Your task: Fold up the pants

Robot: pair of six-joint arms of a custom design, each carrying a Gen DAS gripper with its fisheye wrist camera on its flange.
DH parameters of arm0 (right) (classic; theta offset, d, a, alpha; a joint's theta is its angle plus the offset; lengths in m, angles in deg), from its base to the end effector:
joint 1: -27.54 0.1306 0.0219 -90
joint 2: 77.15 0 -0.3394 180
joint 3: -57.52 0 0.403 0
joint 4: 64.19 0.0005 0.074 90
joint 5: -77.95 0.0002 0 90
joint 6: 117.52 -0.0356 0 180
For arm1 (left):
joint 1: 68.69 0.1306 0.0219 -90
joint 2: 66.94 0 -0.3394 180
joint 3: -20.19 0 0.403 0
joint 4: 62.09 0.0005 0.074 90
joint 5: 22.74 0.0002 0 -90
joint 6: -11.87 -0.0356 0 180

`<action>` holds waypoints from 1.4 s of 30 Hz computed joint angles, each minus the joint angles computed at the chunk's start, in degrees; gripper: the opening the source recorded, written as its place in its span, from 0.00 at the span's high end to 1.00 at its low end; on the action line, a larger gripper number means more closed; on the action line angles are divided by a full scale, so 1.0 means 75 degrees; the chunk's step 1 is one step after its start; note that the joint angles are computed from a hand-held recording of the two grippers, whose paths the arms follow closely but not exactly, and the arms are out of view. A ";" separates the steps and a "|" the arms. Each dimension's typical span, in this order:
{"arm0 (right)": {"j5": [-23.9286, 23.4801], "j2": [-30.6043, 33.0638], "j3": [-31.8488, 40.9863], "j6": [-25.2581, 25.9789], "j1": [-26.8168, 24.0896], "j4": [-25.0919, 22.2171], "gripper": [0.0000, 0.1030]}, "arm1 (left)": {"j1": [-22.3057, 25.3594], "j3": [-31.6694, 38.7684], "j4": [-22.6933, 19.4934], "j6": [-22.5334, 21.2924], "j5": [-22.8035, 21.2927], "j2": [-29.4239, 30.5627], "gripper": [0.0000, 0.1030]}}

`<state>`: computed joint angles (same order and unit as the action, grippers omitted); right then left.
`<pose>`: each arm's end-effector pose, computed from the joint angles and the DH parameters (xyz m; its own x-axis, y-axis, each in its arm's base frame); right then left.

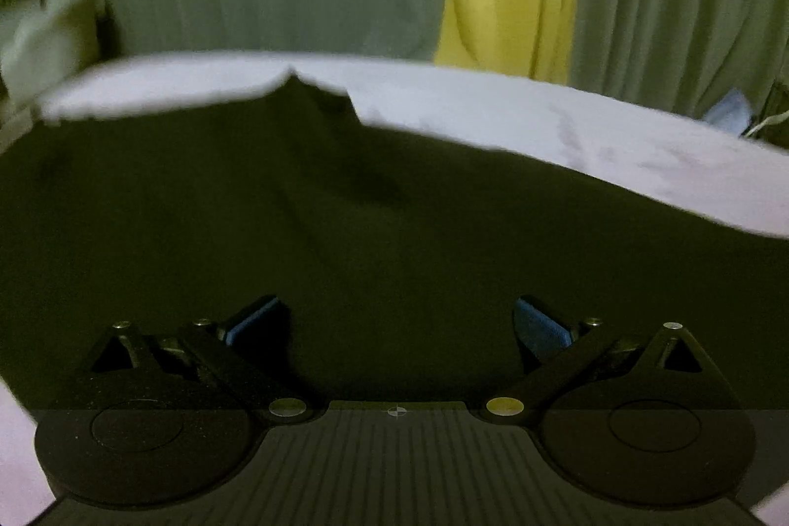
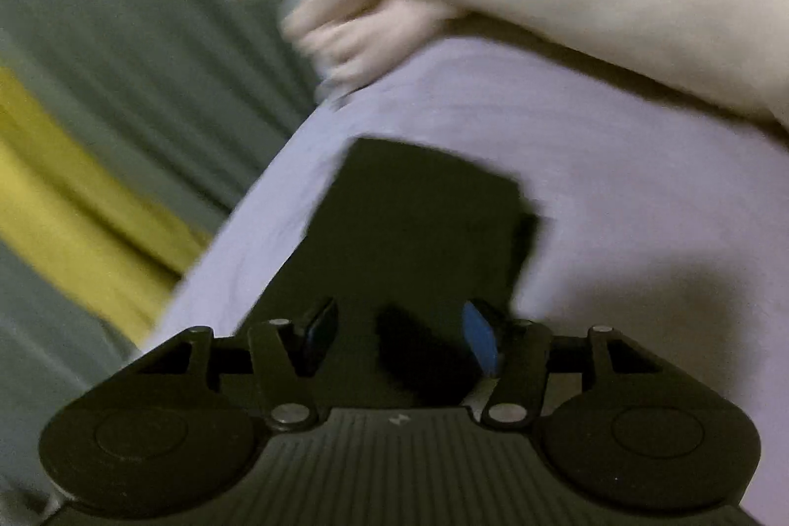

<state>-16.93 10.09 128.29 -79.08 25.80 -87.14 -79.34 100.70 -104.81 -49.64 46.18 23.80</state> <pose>0.4763 -0.0119 0.2857 -0.4223 0.7936 -0.4380 0.4751 0.6053 0.6387 0.4812 -0.0780 0.3127 -0.6700 -0.3269 -0.6665 -0.4098 0.9115 -0.0351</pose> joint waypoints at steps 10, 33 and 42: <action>-0.1608 0.0325 -0.0358 -0.1006 -0.0874 0.1152 0.36 | -0.0140 -0.0206 0.0023 0.0499 0.0268 -0.0152 0.00; -0.0536 0.0706 0.1168 0.1788 -0.0161 -0.0094 0.72 | -0.0141 -0.0381 0.0226 0.0622 0.0294 -0.0277 0.00; -0.0096 0.0164 0.1888 0.3896 0.1831 -0.0239 0.74 | 0.0068 -0.0584 0.0453 0.0941 0.0763 -0.0510 0.00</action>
<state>-17.66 11.32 142.45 -49.86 39.53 -88.94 -78.83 96.32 -101.41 -42.58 51.90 19.97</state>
